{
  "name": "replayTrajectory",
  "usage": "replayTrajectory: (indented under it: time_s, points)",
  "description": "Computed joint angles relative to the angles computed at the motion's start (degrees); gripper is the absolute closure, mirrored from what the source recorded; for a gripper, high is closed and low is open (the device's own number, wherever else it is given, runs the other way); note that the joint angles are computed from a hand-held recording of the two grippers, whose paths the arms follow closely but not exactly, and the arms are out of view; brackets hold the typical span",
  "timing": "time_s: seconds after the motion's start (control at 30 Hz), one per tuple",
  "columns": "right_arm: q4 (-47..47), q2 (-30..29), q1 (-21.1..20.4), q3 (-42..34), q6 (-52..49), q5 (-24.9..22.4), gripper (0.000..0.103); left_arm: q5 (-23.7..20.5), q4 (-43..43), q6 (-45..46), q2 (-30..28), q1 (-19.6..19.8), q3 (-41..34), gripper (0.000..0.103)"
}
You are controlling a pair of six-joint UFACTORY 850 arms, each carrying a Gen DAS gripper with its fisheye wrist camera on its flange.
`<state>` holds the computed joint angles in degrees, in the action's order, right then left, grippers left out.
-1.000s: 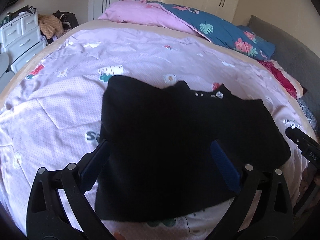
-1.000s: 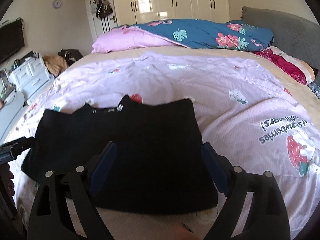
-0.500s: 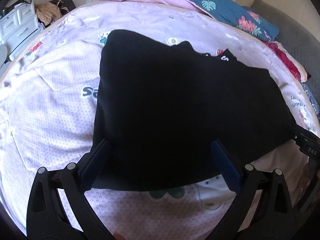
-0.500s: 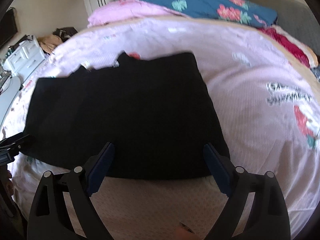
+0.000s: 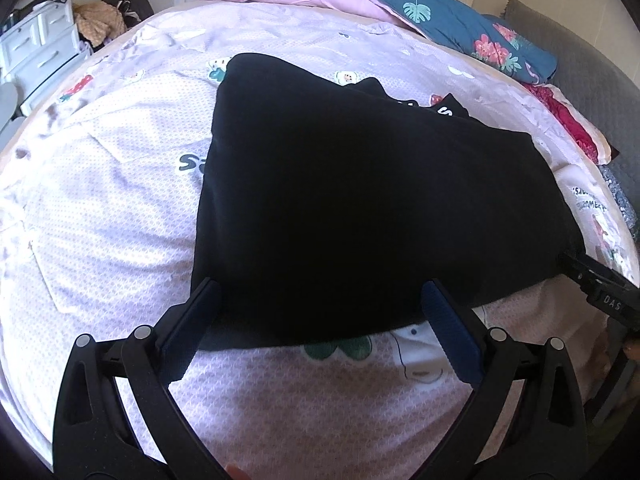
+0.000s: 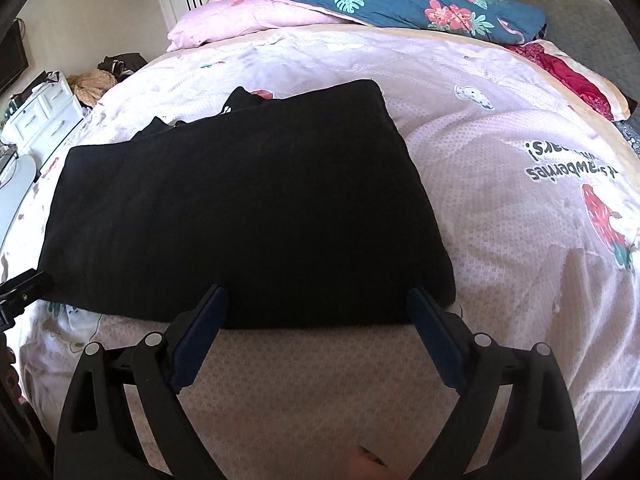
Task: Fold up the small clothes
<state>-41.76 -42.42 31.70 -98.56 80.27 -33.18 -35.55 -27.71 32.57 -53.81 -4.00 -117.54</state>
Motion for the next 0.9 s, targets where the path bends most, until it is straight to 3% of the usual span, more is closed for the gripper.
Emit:
replayTrajectory:
  time_s: [0.37,0.9]
  points:
    - [-13.8,4.2,2.7,4.9,14.1,2.3,0.004,0.0,-7.1,2.3,4.6,2.5,6.5,0.009]
    - [-16.0,4.2,6.9,2.8,10.6,-0.9,0.004,2.2,-8.9,3.2,9.2,5.3,12.4,0.009]
